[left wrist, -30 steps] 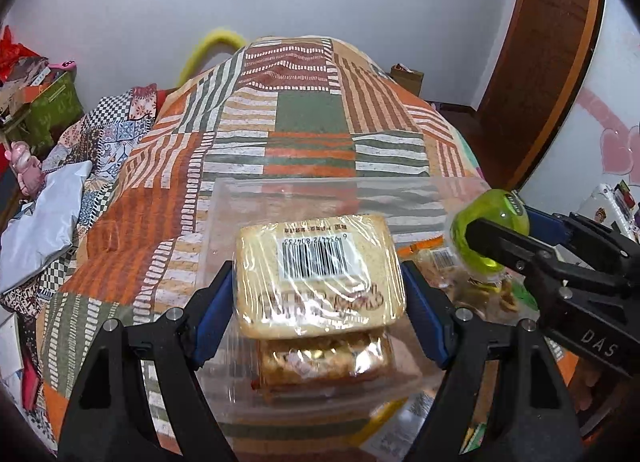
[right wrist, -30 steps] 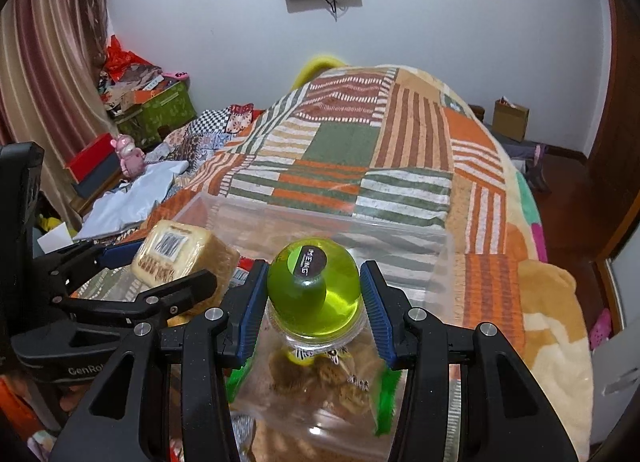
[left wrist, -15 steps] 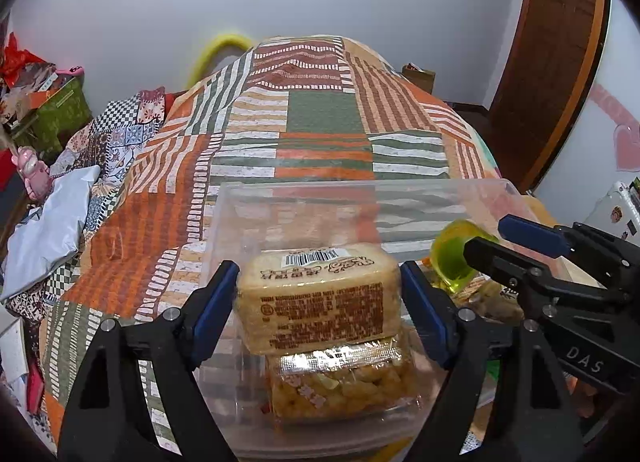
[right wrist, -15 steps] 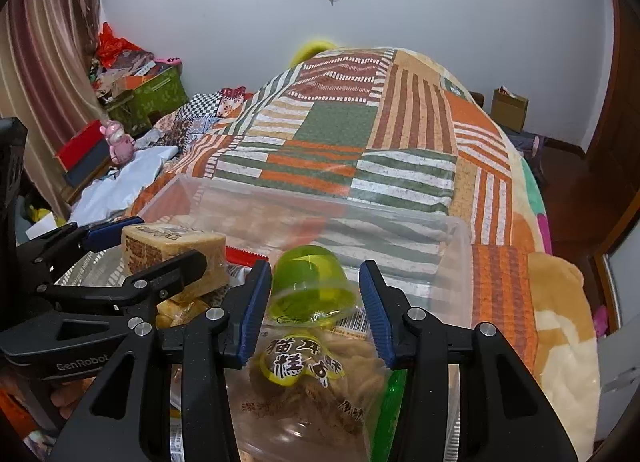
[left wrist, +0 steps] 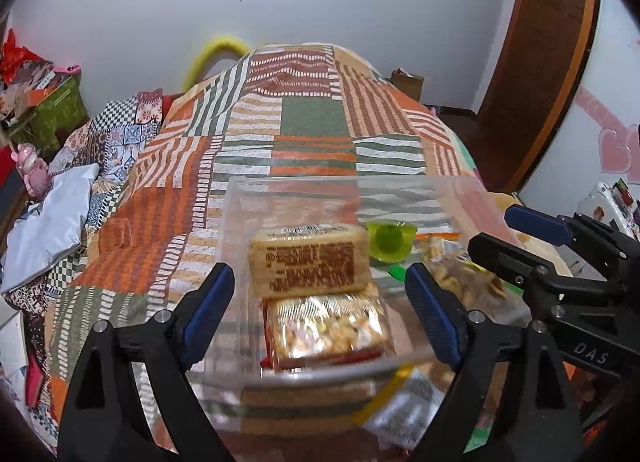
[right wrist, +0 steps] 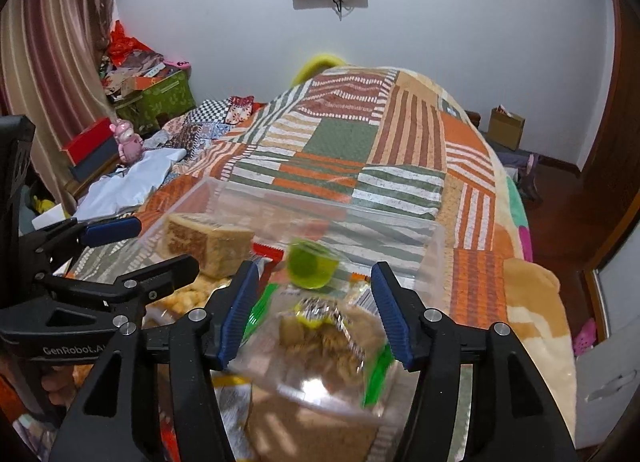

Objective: Organize snacks
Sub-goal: 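Lower cake pack into box with left tool while right tool drops jelly cup in, then open both tools and move them back toward the remaining snacks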

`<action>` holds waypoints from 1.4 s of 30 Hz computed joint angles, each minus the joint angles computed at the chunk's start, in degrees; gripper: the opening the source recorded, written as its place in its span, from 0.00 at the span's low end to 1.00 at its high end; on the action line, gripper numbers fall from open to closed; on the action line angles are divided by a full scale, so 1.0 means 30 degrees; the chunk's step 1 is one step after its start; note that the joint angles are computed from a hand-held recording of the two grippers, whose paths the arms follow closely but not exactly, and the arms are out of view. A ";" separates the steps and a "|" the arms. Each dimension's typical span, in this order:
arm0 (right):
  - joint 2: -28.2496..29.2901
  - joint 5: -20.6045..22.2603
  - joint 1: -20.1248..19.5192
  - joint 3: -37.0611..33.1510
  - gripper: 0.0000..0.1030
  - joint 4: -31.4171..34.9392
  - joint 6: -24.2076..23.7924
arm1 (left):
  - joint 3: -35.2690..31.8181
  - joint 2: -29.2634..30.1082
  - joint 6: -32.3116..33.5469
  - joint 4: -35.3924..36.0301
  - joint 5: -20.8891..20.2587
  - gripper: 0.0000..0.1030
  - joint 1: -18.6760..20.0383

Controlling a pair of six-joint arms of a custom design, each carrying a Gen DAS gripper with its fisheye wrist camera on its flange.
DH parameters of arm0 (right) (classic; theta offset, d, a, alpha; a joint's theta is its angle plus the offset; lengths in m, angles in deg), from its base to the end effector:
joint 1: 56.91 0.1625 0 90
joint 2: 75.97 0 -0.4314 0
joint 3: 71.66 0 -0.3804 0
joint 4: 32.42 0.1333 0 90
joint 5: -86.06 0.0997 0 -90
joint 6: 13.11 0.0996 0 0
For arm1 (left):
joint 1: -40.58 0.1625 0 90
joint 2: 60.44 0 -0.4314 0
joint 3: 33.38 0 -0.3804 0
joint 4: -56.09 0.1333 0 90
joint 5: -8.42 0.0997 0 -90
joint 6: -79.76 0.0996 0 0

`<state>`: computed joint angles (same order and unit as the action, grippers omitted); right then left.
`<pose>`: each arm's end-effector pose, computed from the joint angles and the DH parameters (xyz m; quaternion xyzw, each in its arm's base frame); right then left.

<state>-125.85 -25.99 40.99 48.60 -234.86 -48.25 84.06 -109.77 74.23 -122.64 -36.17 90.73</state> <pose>0.1694 -0.5233 0.1323 0.2722 -0.8775 0.3003 0.2564 -0.1898 -0.5461 0.1064 0.2018 0.8876 -0.2988 0.2867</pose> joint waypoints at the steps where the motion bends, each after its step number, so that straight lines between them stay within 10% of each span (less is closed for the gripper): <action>1: -0.0152 -0.0033 0.0111 0.0316 0.54 -0.0295 -0.0161 | 0.0249 -0.0203 -0.0038 0.0012 0.0029 0.88 -0.0139; 24: -0.1152 0.0230 0.0440 0.5171 0.61 -0.4442 -0.0350 | 0.6977 -0.5878 -0.4722 0.3158 0.0545 0.90 -0.1613; 42: -0.0043 -0.0576 -0.1127 0.6947 0.61 -0.5036 -0.0535 | 0.8333 -0.5183 -0.4838 0.2022 -0.0139 0.90 -0.0758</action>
<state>-125.98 -27.72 37.61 69.44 -249.97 -49.85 109.06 -125.31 59.72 -116.57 -36.58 88.45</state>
